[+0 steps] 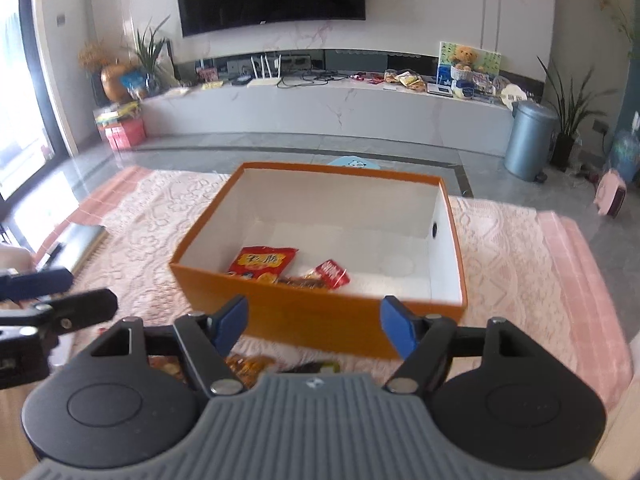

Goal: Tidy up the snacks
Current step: 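Move both tools back toward the remaining snack pile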

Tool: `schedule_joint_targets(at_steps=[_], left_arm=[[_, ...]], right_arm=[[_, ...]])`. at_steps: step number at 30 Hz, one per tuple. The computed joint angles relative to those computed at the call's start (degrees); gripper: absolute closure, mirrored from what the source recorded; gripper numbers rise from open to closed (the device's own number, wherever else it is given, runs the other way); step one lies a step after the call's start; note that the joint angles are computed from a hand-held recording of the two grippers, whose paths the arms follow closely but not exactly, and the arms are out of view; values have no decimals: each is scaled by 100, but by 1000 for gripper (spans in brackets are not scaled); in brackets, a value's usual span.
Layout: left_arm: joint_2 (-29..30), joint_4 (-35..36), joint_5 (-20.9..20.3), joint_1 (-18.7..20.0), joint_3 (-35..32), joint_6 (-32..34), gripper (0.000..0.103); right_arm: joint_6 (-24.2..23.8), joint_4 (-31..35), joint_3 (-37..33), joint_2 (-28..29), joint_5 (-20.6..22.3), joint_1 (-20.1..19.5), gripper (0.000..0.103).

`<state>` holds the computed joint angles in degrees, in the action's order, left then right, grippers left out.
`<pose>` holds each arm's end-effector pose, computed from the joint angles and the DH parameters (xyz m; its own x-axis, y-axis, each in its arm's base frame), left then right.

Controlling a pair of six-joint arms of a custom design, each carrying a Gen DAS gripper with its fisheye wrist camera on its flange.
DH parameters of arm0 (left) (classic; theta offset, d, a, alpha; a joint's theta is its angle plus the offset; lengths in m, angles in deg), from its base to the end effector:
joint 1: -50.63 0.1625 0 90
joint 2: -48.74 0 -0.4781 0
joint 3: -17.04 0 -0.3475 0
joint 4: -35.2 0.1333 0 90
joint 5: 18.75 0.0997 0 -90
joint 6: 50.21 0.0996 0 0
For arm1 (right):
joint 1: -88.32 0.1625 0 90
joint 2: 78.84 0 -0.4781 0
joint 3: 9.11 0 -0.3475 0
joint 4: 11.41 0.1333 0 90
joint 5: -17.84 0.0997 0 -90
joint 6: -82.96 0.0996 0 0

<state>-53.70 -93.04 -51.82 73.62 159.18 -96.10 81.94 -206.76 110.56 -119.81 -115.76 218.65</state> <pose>-0.1571 -0.3021 0.3505 -0.7954 0.0751 -0.6014 0.5016 0.6384 -0.5838 0.4056 -0.3779 0.1155 -0.7418 -0.2450 0.6242 -0.5917 0.6771 -0.4375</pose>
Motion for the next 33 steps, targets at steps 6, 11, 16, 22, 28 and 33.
schedule_joint_targets(at_steps=[6,11,16,22,28,33], left_arm=[[-508,1337,-360,-235,-15,-842,27],[-813,2331,-497,-618,18,-1661,27],[-915,3053,-515,-1048,147,-2249,29],[-1043,2915,-747,-1260,388,-2608,31],[-1086,2742,-779,-996,412,-2447,31],[-1199,2251,-803,-544,393,-1909,27]], right_arm=[[418,-488,697,-176,78,137,28],[699,-833,1175,-161,83,261,28],[780,-1344,1594,-4,179,300,28],[1258,-1682,1955,200,416,182,29],[1513,-1573,1961,341,401,53,29],[1346,-1494,1908,410,385,-1,29]])
